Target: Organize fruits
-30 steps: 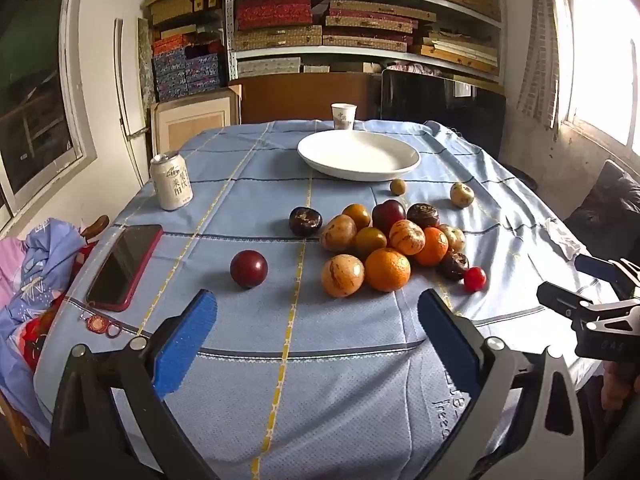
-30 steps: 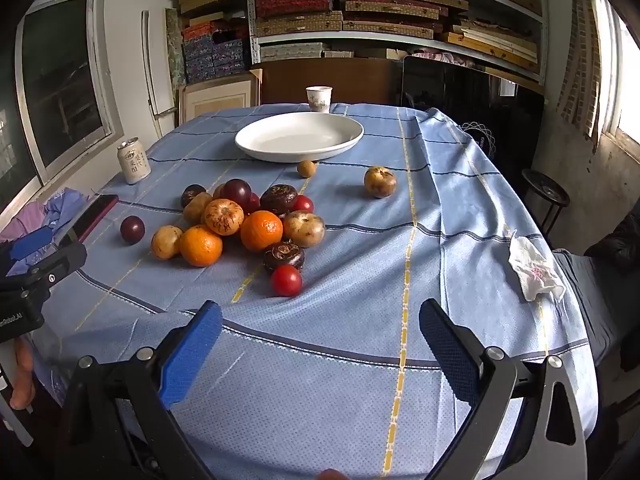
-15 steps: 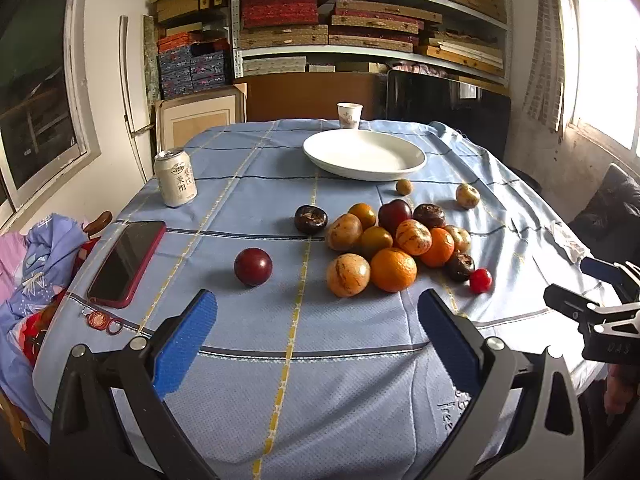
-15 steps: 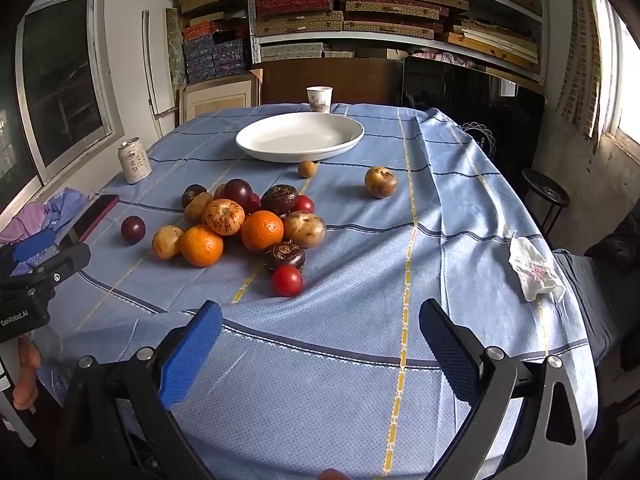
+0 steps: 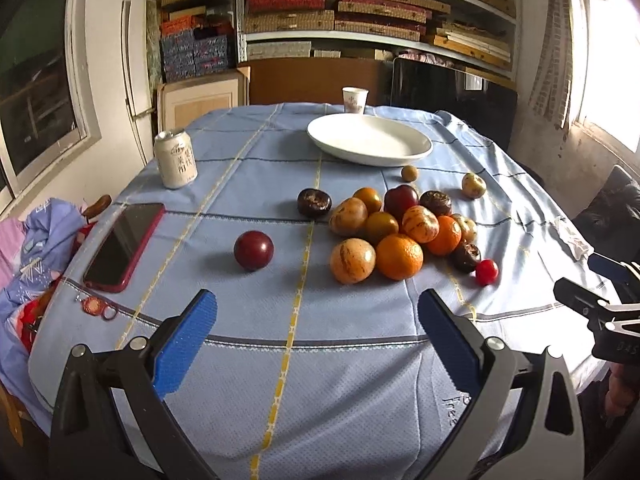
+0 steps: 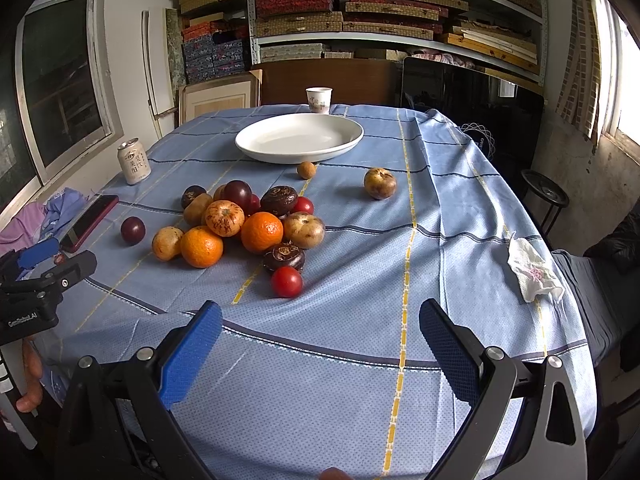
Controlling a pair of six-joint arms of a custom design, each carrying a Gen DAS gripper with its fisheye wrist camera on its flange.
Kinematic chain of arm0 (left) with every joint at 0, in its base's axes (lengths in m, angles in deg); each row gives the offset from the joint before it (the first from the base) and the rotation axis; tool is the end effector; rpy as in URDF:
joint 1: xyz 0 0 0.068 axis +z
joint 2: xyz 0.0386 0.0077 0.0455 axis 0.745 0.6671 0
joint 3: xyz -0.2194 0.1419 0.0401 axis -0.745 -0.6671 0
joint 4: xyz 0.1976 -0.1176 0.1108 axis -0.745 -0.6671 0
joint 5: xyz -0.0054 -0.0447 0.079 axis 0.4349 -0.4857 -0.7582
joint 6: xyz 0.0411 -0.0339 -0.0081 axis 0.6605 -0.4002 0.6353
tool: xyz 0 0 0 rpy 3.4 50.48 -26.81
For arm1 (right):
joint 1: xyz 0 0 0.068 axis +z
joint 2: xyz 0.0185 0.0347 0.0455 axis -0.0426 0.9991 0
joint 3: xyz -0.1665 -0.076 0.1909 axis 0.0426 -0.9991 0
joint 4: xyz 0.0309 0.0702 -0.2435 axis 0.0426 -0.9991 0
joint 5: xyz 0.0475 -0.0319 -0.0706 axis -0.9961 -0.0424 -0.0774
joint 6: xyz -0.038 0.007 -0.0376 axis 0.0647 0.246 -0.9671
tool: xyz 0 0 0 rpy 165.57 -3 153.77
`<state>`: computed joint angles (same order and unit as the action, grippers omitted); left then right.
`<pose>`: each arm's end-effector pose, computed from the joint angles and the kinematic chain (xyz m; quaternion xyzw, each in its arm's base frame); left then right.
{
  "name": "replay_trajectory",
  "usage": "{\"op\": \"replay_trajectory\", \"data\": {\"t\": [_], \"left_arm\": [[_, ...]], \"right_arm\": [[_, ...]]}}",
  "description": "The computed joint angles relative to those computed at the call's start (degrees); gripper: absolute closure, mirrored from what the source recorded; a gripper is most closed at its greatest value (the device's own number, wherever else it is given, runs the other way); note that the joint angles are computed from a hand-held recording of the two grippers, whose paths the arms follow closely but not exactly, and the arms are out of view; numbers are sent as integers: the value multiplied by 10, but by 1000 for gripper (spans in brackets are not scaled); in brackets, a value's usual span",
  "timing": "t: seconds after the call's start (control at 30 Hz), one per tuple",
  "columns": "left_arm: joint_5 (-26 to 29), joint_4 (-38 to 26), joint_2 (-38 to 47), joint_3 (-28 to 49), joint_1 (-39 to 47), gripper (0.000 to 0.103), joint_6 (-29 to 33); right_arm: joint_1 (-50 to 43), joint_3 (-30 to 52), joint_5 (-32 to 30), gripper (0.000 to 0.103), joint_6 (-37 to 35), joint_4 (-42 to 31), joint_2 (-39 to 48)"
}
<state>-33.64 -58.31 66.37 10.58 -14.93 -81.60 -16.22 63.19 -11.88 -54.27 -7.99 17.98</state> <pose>0.1131 -0.1656 0.1470 -0.0948 0.9055 0.0421 0.4114 0.1831 -0.0289 0.1207 -0.1659 0.8991 0.0840 0.3963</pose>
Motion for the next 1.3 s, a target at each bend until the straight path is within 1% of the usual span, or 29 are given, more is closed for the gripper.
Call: {"op": "replay_trajectory", "data": {"t": [0.07, 0.27, 0.4, 0.5, 0.53, 0.63, 0.9, 1.07, 1.13, 1.3], "left_arm": [[10, 12, 0, -5, 4, 4, 7], [0, 30, 4, -12, 1, 4, 11], [-28, 3, 23, 2, -15, 4, -13], [-34, -8, 27, 7, -21, 4, -25], [-35, -8, 26, 6, -21, 4, -26], [-38, -16, 30, 9, -23, 4, -34], [-24, 4, 23, 1, -17, 4, -18], [-26, -2, 20, 2, -18, 4, -22], [-9, 5, 19, 2, -9, 4, -5], [5, 12, 27, 1, -3, 4, -2]], "right_arm": [[-1, 0, -1, 4, 0, 1, 0], [-3, 0, -2, 4, -3, -1, 1], [2, 0, 0, 4, 1, 4, 3], [0, 0, -2, 4, -1, 5, 5], [12, 1, 7, 4, 9, -9, -13], [11, 1, 6, 4, 7, -13, -15], [12, 0, 6, 4, 8, -11, -15], [13, 0, 5, 4, 9, -12, -15], [13, 0, 4, 4, 8, -13, -15], [12, 0, 3, 4, 8, -11, -13]]}}
